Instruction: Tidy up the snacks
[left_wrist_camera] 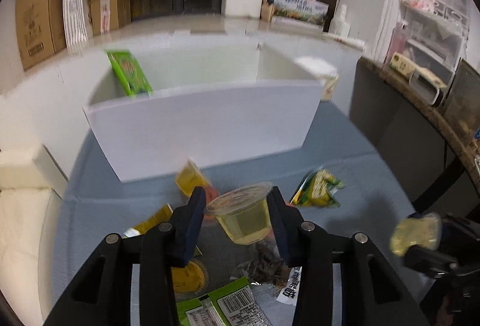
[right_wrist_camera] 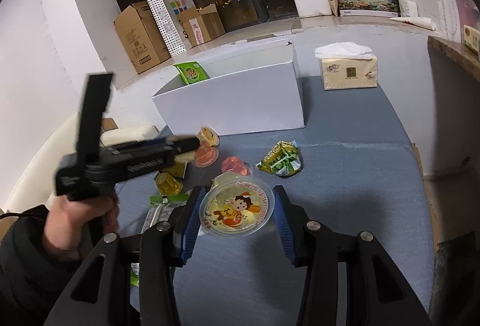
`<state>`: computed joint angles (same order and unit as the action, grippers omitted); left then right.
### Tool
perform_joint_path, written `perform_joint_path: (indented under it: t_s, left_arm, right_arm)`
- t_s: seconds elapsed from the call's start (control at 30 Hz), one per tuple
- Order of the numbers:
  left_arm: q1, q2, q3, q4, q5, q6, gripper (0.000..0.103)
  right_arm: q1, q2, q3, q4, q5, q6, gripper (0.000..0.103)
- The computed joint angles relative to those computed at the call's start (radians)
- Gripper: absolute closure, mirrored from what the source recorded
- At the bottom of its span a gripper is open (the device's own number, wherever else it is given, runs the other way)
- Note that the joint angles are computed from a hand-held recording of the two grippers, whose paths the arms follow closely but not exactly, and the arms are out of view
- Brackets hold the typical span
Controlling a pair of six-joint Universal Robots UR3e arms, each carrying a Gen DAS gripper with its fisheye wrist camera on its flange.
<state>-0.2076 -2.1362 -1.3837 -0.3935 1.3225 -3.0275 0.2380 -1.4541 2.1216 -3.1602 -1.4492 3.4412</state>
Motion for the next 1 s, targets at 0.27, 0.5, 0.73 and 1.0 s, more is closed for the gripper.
perform_joint_path:
  t_s: [0.27,0.5,0.73,1.0]
  left_arm:
    - [0.063,0.012,0.162,-0.093,-0.047,0.021,0.057]
    - [0.101,-0.104,0.383,-0.214,-0.081,0.015,0.057]
    - [0.112,-0.088,0.287,-0.156,-0.092,0.03,0.057]
    - [0.093,-0.062,0.173,-0.1,-0.114,0.029,0.057]
  right_arm:
    - [0.011,0.097,-0.255,0.115,-0.022,-0.057,0.069]
    - [-0.01,0.293,-0.66,0.36,-0.029,-0.149,0.09]
    - [-0.049,0.249,-0.514,0.29,-0.038,-0.116,0.061]
    - [-0.1,-0.139,0.099,0.069,-0.218,-0.056,0.011]
